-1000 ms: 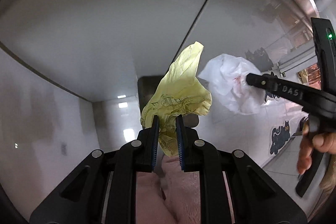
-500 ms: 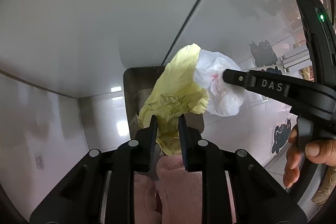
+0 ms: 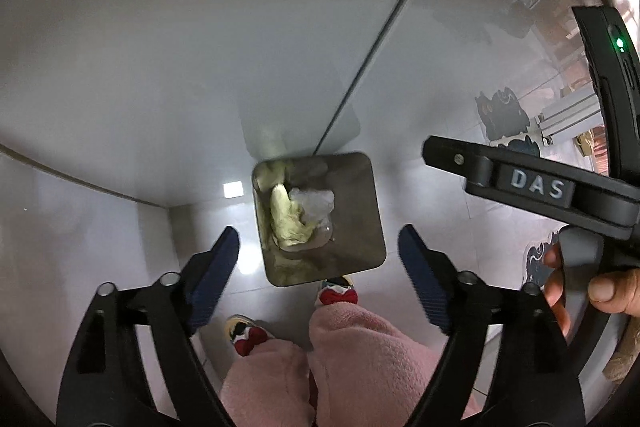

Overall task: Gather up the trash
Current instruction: 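Carry both bags over the floor bin and open both tools to drop them, then grasp the white tissue with the left tool while the right tool grasps the orange foam net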

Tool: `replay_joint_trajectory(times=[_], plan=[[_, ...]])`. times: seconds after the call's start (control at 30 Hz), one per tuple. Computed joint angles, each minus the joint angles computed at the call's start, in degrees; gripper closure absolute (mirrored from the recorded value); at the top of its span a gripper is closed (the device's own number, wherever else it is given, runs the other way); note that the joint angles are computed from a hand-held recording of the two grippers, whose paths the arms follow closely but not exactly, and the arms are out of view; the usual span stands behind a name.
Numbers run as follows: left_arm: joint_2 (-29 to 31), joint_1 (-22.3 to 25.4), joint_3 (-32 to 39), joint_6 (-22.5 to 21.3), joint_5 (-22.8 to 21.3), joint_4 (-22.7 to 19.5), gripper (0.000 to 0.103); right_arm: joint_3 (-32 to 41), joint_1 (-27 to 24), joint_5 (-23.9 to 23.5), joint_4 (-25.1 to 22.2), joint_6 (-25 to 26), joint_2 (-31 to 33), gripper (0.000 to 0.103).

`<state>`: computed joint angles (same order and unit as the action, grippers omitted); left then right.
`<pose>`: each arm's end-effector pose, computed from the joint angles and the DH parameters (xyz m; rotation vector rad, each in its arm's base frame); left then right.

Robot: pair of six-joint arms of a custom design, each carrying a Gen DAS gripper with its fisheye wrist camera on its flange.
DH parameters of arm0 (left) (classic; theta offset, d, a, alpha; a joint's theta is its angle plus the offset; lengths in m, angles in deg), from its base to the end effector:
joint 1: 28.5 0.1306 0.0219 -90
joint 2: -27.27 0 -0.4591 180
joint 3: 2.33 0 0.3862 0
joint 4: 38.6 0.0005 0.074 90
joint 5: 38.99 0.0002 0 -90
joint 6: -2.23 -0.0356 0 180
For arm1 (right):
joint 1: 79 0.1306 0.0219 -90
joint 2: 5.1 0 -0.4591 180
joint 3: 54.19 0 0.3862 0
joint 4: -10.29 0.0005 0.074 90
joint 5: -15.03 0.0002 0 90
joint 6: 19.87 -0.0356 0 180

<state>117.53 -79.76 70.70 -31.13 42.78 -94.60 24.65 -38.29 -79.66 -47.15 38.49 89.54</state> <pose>0.2690 -0.3280 0.3707 -0.1637 2.8415 -0.2187 0.3487 0.3032 0.3782 -0.2495 2.9223 0.3520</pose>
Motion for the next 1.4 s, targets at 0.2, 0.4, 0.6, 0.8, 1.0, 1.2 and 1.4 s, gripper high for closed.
replay_joint_trajectory(times=[0.2, 0.4, 0.6, 0.8, 1.0, 1.2, 1.4], plan=[[-3.9, -1.7, 5.7, 1.1, -4.7, -8.6, 0.013, 5.2, 0.5, 3.8, -7.5, 2.6, -4.4, 0.003], [-7.3, -3.6, 12.2, 1.2, -10.7, -16.7, 0.013, 9.3, -1.6, 4.4, -12.2, 5.8, -7.9, 0.003], [-9.3, -4.1, 20.1, 1.3, -17.6, -25.0, 0.013, 16.0, -3.1, 7.9, -14.5, 8.0, -9.1, 0.003], [-9.4, -1.8, 26.2, -0.7, -21.0, -29.3, 0.013, 23.7, -5.0, 9.7, -15.7, 8.4, -7.6, 0.003], [-9.4, 1.6, 29.3, -4.7, -21.9, -29.6, 0.013, 29.9, -5.4, 10.6, -16.0, 8.8, -5.0, 0.003], [-8.6, 6.1, 31.1, -10.5, -21.7, -26.9, 0.013, 34.1, -7.4, 11.1, -17.1, 8.6, -1.9, 0.003], [-7.1, 11.0, 30.9, -13.9, -19.1, -24.1, 0.013, 37.1, -9.8, 11.1, -17.9, 9.7, 1.4, 0.003]])
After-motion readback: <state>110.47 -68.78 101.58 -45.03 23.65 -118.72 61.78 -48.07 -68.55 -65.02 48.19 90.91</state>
